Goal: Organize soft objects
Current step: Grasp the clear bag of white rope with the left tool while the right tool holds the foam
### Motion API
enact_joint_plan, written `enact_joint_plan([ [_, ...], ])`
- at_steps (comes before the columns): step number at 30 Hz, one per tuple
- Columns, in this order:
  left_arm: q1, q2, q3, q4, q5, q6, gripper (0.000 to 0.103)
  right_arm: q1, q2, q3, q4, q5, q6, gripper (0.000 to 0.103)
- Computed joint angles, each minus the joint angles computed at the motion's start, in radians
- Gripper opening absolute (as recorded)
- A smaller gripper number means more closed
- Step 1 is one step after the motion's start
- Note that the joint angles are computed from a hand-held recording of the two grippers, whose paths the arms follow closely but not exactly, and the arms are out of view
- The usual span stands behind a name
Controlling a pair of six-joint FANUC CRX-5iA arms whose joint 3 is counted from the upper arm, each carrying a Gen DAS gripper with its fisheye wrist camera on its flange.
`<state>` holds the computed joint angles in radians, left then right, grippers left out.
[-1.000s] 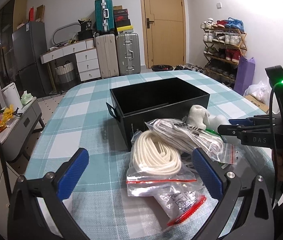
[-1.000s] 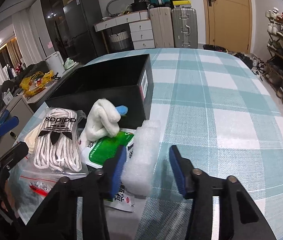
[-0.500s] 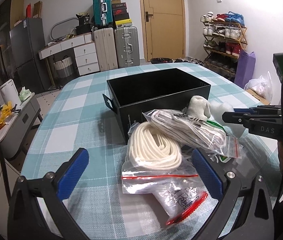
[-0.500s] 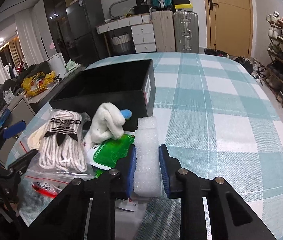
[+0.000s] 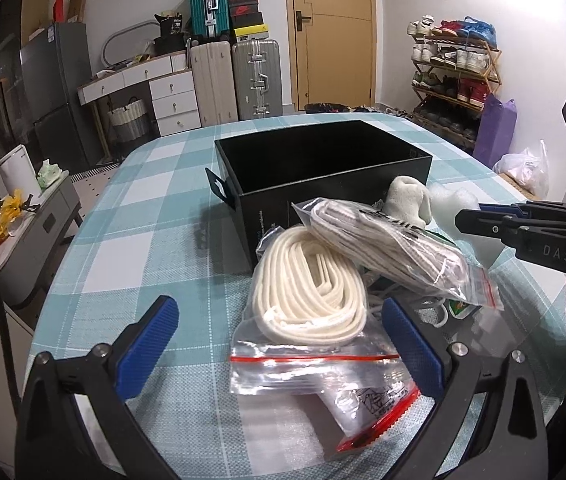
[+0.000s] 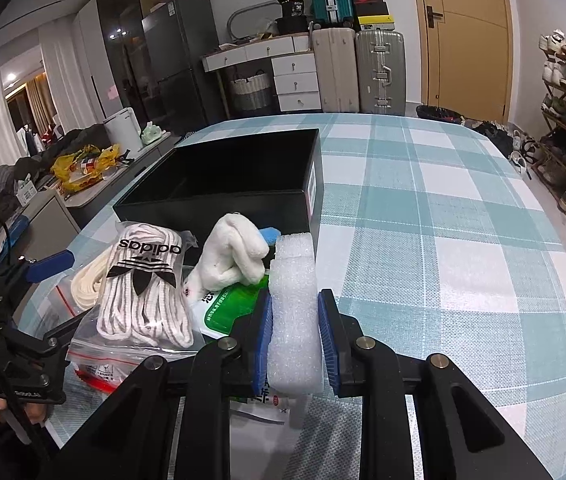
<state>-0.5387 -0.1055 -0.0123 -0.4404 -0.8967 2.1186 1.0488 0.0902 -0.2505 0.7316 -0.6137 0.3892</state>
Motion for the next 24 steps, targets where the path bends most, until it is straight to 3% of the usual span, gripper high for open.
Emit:
enact_joint_plan([
  [4,0.005,0.002,-0.005,0.029,0.008,-0.037,0.089,0.0,-0.002,-0.002,0.002,0.007,0.0,0.023],
  [9,0.036,-0.011,-0.037,0.118,0.047,-0.104,0.065,0.001,-0.008,-0.008,0.009,0.012,-0.003,0.023],
  [12,0.033,-0.017,-0.04,0.114,0.05,-0.099,0.053,0.002,-0.011,-0.012,0.018,0.015,-0.01,0.023],
  [14,0.055,-0.029,-0.063,0.168,0.075,-0.13,0.049,0.002,-0.012,-0.014,0.023,0.016,-0.015,0.023],
  [20,0.056,-0.049,-0.077,0.175,0.102,-0.14,0.035,0.004,-0.021,-0.027,0.05,0.029,-0.034,0.023],
  [24,0.053,-0.052,-0.077,0.173,0.105,-0.145,0.033,0.006,-0.029,-0.036,0.073,0.038,-0.048,0.023],
])
